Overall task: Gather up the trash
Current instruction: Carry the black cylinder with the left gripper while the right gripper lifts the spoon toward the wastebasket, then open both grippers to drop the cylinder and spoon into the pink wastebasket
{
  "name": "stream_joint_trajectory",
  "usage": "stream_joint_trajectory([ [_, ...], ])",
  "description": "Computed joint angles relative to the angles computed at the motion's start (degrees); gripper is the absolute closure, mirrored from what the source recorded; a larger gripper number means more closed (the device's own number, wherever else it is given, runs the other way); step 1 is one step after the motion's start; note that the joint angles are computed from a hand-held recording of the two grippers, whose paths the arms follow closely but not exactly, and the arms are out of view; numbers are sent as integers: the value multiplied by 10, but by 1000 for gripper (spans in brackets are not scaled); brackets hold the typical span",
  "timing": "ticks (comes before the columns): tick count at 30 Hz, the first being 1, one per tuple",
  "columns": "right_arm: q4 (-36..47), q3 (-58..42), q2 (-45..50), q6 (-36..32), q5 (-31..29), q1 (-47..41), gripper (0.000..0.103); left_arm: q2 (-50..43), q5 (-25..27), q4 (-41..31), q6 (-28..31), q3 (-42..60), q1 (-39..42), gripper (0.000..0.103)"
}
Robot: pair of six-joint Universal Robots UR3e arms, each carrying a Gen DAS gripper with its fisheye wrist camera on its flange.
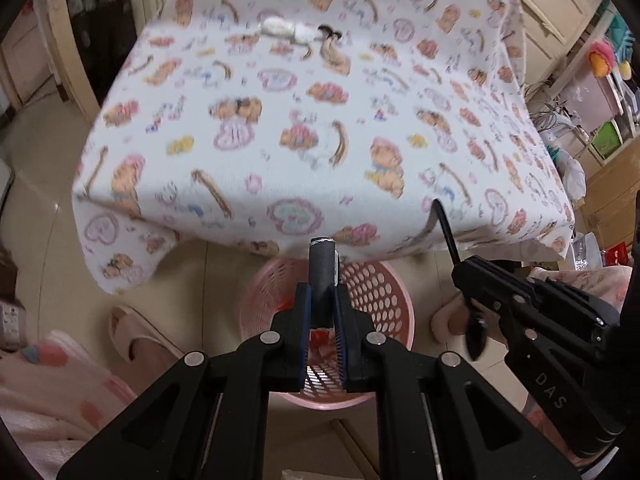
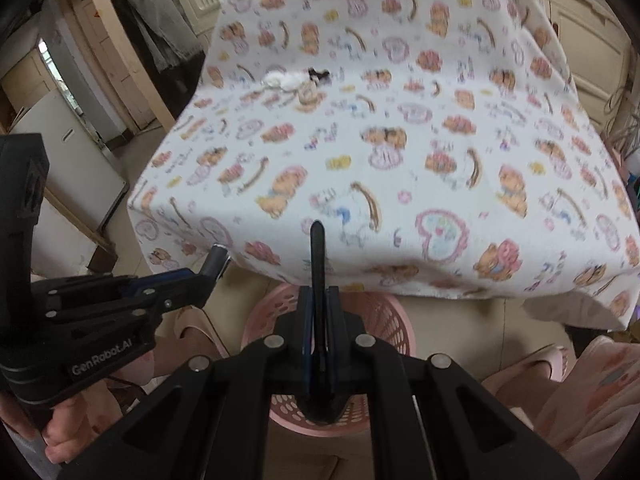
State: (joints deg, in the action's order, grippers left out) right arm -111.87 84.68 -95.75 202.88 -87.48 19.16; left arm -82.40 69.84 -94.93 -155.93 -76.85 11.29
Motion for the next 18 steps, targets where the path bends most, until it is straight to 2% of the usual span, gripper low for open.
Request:
stream_joint_trajectory([
  [6,-1,13,13,-2,23,0,98,-31,11,-30,-6,14,-16,93],
  [11,-1,31,30,1,29,-3,98,-50,48,-31,-12,11,-52,93],
  [18,3,64,53,6,39,-16,98,-52,65,-46,-7,6,-68,93],
])
